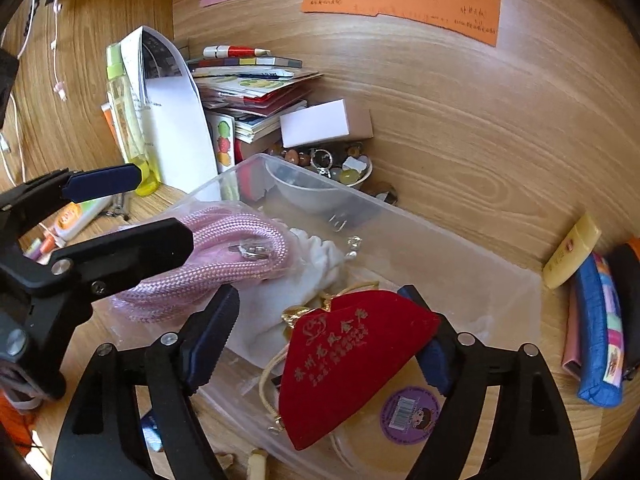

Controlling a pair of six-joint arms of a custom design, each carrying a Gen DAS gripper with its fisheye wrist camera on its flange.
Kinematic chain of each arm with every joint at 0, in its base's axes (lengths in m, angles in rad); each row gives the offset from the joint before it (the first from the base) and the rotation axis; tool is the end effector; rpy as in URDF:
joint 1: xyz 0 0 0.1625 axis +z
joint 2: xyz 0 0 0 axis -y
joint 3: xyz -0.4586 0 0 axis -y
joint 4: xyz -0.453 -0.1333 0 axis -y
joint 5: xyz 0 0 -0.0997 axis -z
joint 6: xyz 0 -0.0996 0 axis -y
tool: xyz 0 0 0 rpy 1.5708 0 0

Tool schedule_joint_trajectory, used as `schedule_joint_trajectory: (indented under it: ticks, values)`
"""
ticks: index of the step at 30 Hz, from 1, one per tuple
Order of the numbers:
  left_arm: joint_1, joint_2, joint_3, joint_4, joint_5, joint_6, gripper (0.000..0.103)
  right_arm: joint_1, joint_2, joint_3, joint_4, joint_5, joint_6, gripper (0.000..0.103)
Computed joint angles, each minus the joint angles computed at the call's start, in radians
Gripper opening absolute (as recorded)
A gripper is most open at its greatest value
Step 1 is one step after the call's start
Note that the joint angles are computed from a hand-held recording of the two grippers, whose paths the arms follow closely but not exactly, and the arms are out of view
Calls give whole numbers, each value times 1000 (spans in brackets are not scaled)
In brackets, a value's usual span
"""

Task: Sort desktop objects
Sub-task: 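Lower the pink rope into the clear box with the left gripper while the right drops the pouch in, then grasp the white round tub with the right gripper and lift it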

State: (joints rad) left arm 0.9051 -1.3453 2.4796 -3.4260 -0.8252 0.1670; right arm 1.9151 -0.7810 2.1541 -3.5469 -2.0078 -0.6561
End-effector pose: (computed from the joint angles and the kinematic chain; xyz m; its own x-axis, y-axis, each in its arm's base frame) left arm -0.0997 -0.4522 0.2098 -0.7654 0.1984 -0.6123 0.5995 0.5657 -0.5662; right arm 0.2708 -0.4850 0.0234 -0.5704 -0.5363 0.6222 -0.7900 0.5656 -0.2367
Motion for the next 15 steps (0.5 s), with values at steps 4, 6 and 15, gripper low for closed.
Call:
schedule_joint_trajectory:
  ticks: [4,6,15]
  values:
    - [-9,3,8,-41,34,17,94,0,7,1,-16,-6,-7,81]
    - [-14,6,13,-67,46,26,95,-2,4,1,-9,-2,-1,81]
    - [-33,-48,25,16,88,-43,96,6,-75,61,-53,3,15,82]
